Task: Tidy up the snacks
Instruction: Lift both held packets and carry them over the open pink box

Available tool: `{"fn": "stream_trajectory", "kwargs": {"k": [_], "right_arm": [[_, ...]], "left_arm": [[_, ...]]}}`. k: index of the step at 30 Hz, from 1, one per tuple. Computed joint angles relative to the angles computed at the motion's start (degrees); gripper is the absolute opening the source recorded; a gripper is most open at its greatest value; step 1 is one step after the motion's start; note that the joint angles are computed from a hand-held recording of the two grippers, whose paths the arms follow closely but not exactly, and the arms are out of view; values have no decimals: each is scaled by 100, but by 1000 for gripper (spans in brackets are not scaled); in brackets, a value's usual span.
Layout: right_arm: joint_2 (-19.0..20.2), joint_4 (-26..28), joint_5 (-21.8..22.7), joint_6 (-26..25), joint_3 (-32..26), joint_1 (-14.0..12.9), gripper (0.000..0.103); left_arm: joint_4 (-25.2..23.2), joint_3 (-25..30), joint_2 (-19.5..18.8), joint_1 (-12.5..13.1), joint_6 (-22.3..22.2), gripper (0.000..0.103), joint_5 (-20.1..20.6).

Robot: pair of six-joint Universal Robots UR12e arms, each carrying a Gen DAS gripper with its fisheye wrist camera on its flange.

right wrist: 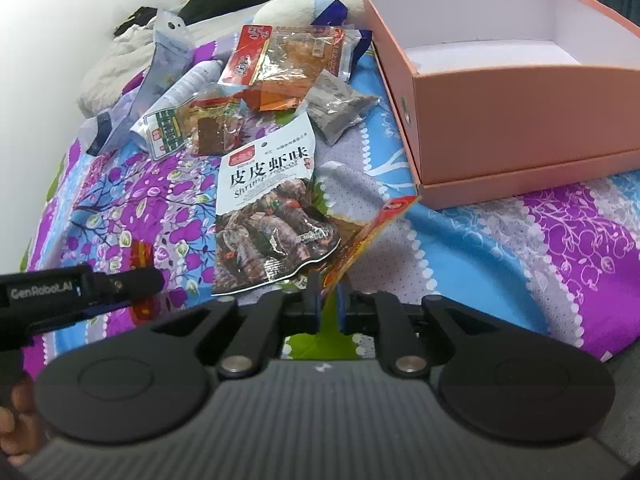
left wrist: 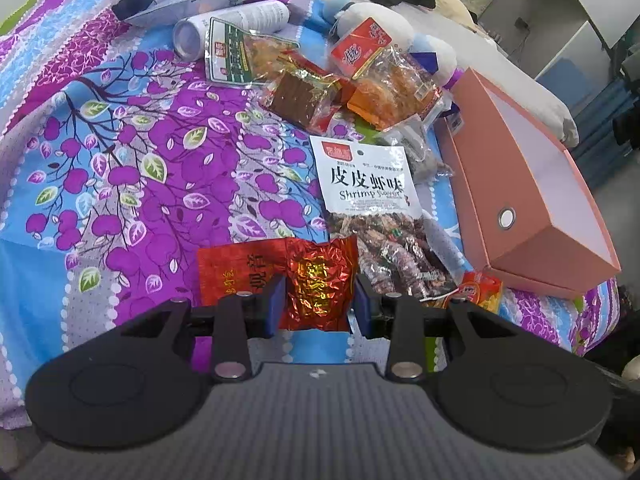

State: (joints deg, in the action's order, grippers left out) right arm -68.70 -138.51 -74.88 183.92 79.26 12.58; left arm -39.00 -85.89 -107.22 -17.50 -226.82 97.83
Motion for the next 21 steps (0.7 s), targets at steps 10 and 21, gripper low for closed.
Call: {"fn": "stream_trajectory", "kwargs": {"k": [10, 21], "right_arm": [[48, -595, -27, -760, -34, 15, 78], [682, 396, 183, -1353, -905, 124, 85]], "left_arm": [[-22, 33, -12, 65, -27, 41, 36], [-161, 114, -88, 192, -62, 41, -43]]}}
